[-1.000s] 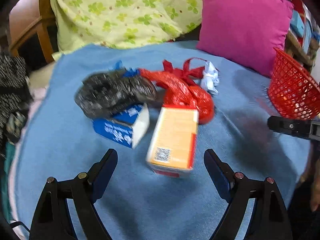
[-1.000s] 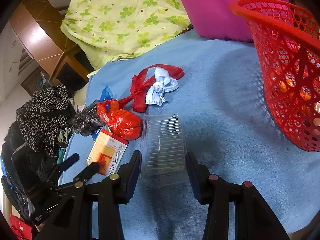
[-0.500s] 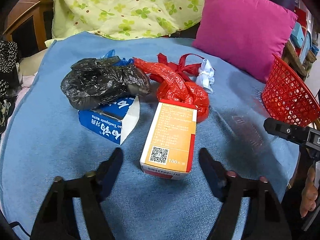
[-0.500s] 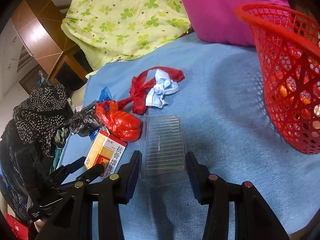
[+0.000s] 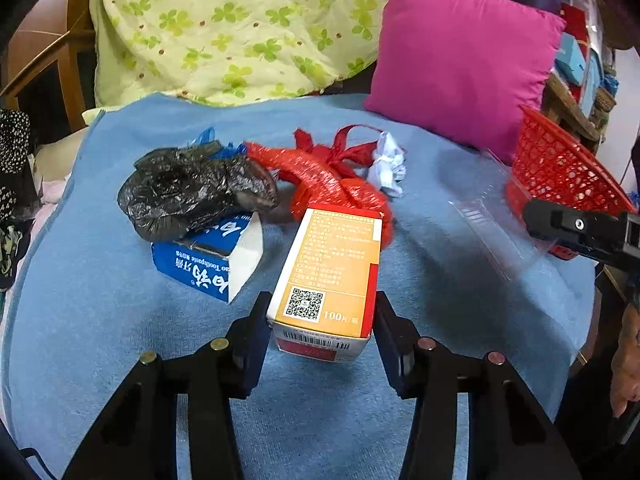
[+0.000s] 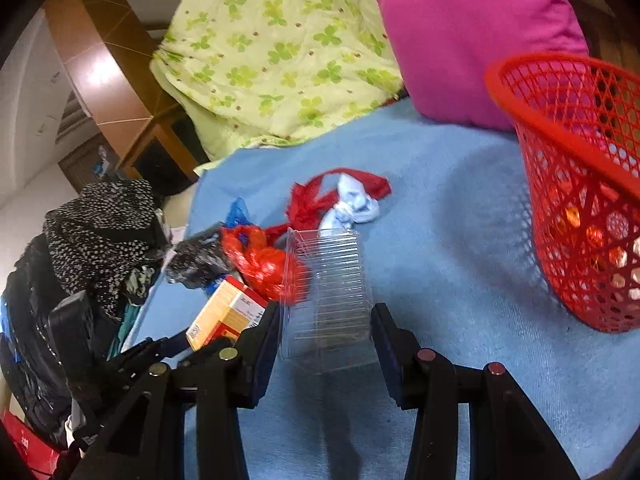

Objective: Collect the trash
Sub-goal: 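Carry the box and tray to the wastebasket and release both inside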

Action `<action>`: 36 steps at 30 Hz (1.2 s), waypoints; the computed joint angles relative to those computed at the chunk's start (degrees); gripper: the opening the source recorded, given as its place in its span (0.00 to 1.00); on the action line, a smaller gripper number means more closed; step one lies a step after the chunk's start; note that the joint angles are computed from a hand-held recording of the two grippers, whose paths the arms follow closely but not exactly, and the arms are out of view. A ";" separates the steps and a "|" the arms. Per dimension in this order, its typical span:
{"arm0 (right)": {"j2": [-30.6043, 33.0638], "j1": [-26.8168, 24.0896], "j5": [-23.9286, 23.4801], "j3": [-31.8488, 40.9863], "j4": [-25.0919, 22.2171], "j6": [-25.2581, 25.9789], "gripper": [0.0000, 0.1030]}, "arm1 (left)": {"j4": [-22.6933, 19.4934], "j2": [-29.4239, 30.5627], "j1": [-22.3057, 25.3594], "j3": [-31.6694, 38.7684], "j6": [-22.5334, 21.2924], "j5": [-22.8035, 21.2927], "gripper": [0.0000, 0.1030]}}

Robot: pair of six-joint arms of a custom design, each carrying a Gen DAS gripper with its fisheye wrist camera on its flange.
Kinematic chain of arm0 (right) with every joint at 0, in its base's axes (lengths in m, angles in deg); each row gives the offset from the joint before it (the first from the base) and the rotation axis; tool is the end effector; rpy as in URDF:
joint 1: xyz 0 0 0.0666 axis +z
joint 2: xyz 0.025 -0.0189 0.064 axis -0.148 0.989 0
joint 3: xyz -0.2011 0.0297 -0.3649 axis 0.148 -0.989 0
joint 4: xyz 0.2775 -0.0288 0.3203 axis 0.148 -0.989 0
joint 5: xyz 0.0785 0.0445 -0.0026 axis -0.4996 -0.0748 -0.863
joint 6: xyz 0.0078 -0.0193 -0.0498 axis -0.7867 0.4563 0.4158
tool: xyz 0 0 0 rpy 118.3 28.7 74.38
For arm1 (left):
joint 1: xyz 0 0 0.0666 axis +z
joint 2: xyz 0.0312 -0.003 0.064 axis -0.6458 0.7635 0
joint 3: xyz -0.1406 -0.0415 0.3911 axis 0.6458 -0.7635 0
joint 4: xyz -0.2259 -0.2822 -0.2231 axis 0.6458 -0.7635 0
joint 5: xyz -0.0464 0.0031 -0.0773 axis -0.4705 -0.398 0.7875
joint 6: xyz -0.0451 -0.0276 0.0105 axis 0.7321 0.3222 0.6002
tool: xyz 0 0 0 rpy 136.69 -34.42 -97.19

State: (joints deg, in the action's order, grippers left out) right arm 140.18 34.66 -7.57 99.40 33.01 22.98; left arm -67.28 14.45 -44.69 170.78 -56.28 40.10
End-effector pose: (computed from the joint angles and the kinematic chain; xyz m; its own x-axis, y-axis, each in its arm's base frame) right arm 0.3283 0.2852 0.5360 -0.5480 0.4681 -0.6932 0.1547 0.8711 0.4660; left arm 0.4649 -0.0531 0.5203 -0.6164 0.3730 -0.6935 0.6079 0.7852 -0.1181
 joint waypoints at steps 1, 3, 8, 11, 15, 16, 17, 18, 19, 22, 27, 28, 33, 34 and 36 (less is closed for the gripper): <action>-0.18 0.18 0.20 -0.08 0.56 0.42 0.47 | 0.12 -0.30 0.26 -0.13 0.12 0.99 0.50; -0.56 0.51 0.48 -0.22 1.68 1.23 0.47 | 0.18 -0.68 0.65 -0.17 0.34 2.48 0.50; -1.38 1.75 2.21 -0.17 3.51 2.73 0.47 | 0.85 -2.71 0.82 -0.93 1.13 4.36 0.50; -2.51 2.72 4.22 -0.48 5.08 3.94 0.47 | -0.01 -3.77 0.47 -0.90 1.67 5.18 0.50; -4.80 3.90 7.51 -1.67 8.38 6.03 0.47 | -1.35 -4.34 -0.55 0.79 2.98 5.58 0.50; -5.74 4.44 8.89 -2.22 9.64 6.72 0.47 | -1.73 -4.65 -0.89 1.35 3.50 5.56 0.50; -6.94 5.09 10.65 -2.93 11.21 7.69 0.47 | -1.93 -4.79 -1.33 2.17 4.07 5.63 0.50; -7.72 5.61 12.17 -3.29 12.12 8.48 0.47 | -1.89 -4.81 -1.81 2.94 4.59 5.70 0.50; -8.77 6.27 14.20 -3.85 13.30 9.53 0.47 | -1.99 -4.65 -2.31 4.02 5.03 5.90 0.50; -12.35 8.14 20.24 -6.00 17.17 12.18 0.47 | -2.31 -4.01 -4.62 7.62 6.37 6.11 0.50; -18.94 10.75 31.00 -10.39 21.38 13.03 0.47 | -3.36 -1.85 -9.97 13.66 8.42 6.72 0.50; -20.02 10.93 32.67 -11.03 21.02 12.02 0.47 | -3.66 -1.32 -11.35 14.82 8.61 6.63 0.50; -24.96 10.58 38.95 -13.13 14.29 2.31 0.47 | -4.14 1.14 -18.83 18.65 9.52 4.04 0.50; -25.46 10.36 39.39 -13.11 12.07 -0.24 0.47 | -4.60 1.72 -19.91 19.39 9.91 3.63 0.50; -26.71 9.42 39.07 -13.46 8.03 -5.34 0.47 | -5.68 3.35 -22.22 21.04 10.81 3.16 0.50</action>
State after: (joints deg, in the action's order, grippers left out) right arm 113.47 44.08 31.50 85.94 41.04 17.64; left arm -72.96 17.80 -66.91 191.81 -45.47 43.26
